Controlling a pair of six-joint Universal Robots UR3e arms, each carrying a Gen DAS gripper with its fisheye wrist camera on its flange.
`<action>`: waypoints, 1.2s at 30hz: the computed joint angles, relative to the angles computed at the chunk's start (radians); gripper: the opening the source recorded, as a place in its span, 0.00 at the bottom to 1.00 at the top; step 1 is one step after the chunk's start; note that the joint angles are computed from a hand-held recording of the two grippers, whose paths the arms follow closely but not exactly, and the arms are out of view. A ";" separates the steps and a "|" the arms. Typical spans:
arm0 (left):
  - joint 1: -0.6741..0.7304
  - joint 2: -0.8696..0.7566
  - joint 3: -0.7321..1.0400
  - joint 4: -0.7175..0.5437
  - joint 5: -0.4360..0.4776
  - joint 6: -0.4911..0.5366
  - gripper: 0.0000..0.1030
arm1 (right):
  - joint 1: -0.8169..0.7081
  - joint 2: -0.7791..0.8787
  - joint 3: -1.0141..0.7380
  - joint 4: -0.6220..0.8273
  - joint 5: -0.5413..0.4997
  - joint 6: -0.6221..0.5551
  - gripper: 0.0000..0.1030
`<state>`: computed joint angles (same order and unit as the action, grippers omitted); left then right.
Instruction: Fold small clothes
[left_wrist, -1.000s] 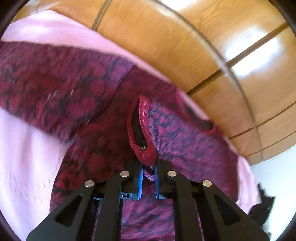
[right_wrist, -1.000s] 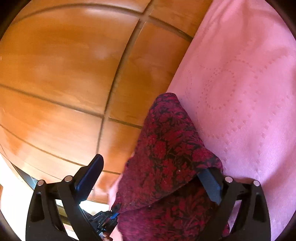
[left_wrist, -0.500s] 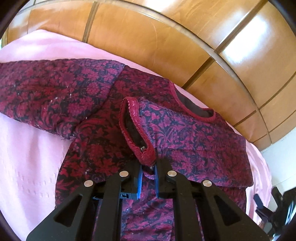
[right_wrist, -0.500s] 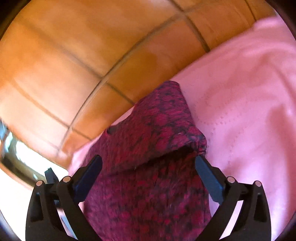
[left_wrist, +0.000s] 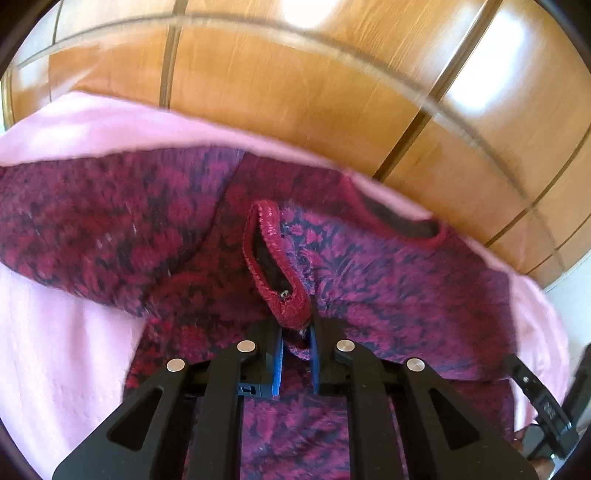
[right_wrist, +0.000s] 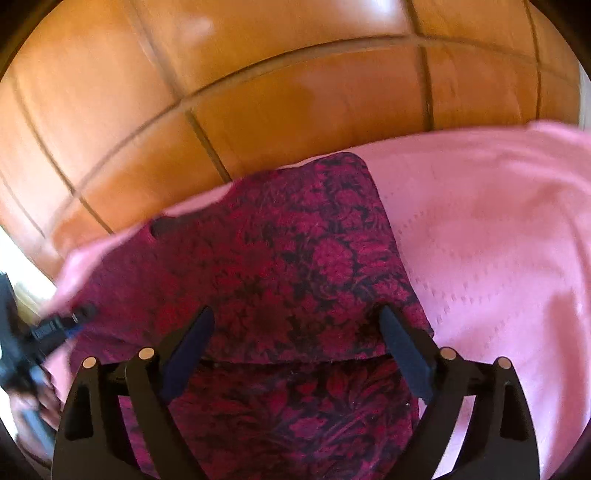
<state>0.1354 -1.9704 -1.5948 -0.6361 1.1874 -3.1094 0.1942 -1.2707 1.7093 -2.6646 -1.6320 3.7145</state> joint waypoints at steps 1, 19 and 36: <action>0.002 -0.009 -0.013 0.024 0.001 -0.004 0.11 | 0.022 0.016 -0.019 0.011 -0.034 -0.008 0.89; -0.089 -0.014 -0.044 0.140 0.228 -0.013 0.36 | 0.095 0.086 -0.072 0.012 -0.187 -0.043 0.93; 0.528 0.405 -0.331 -0.092 -0.258 0.072 0.69 | 0.101 0.096 -0.074 0.005 -0.195 -0.053 0.98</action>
<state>0.6634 -1.5651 -1.9263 -0.7282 0.9297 -3.0372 0.2949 -1.1750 1.6357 -2.6593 -1.8270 3.6617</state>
